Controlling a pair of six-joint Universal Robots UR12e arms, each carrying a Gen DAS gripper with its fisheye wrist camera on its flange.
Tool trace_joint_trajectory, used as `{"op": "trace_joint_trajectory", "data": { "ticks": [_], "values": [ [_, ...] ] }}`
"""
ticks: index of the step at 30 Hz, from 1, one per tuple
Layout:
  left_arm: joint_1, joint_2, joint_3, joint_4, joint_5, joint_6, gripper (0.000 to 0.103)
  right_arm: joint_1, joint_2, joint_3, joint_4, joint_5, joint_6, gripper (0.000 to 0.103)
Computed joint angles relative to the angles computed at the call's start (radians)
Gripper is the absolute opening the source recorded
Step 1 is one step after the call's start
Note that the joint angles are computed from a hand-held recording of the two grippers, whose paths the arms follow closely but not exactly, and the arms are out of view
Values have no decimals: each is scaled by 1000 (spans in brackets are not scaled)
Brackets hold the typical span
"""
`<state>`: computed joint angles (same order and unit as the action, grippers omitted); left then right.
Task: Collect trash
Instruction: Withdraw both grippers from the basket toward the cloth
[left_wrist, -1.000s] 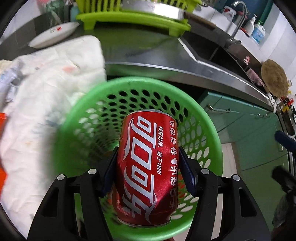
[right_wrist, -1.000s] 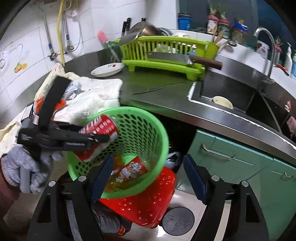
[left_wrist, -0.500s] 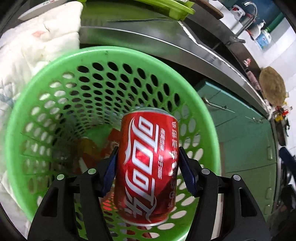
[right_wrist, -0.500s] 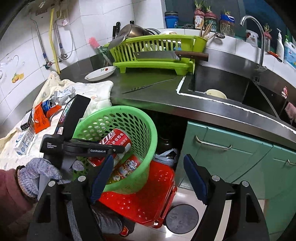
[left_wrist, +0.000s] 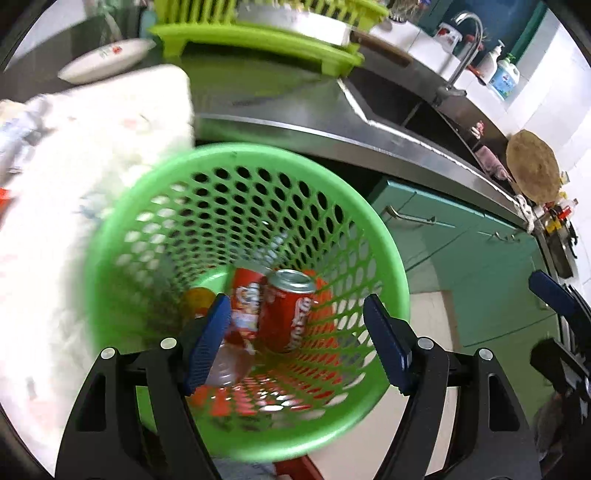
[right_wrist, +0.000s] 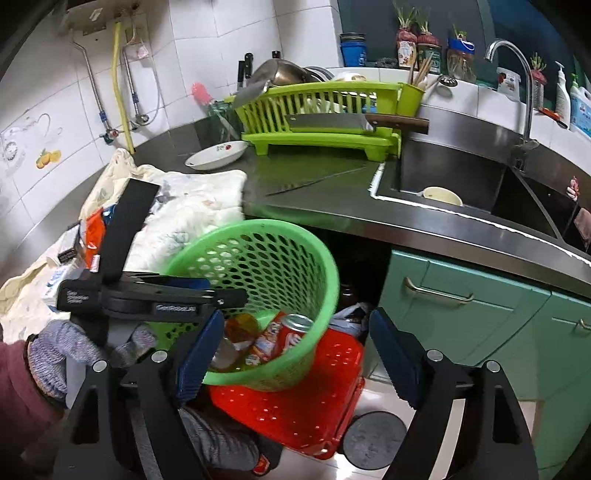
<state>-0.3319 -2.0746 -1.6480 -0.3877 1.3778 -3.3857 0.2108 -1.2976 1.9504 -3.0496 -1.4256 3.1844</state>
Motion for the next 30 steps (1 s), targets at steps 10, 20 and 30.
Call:
{"op": "trace_joint_trajectory", "data": {
  "ticks": [10,20,30],
  "values": [
    [25,137,-143,92,112,2,73,62,0,-26,-9,-2,-21,78],
    [63,267,-277,151,262,-32,73,115,25,-76,1,33,-27,82],
    [139,385,-405,185,374,-127,73,159,57,-131,39,73,-55,86]
  ]
}}
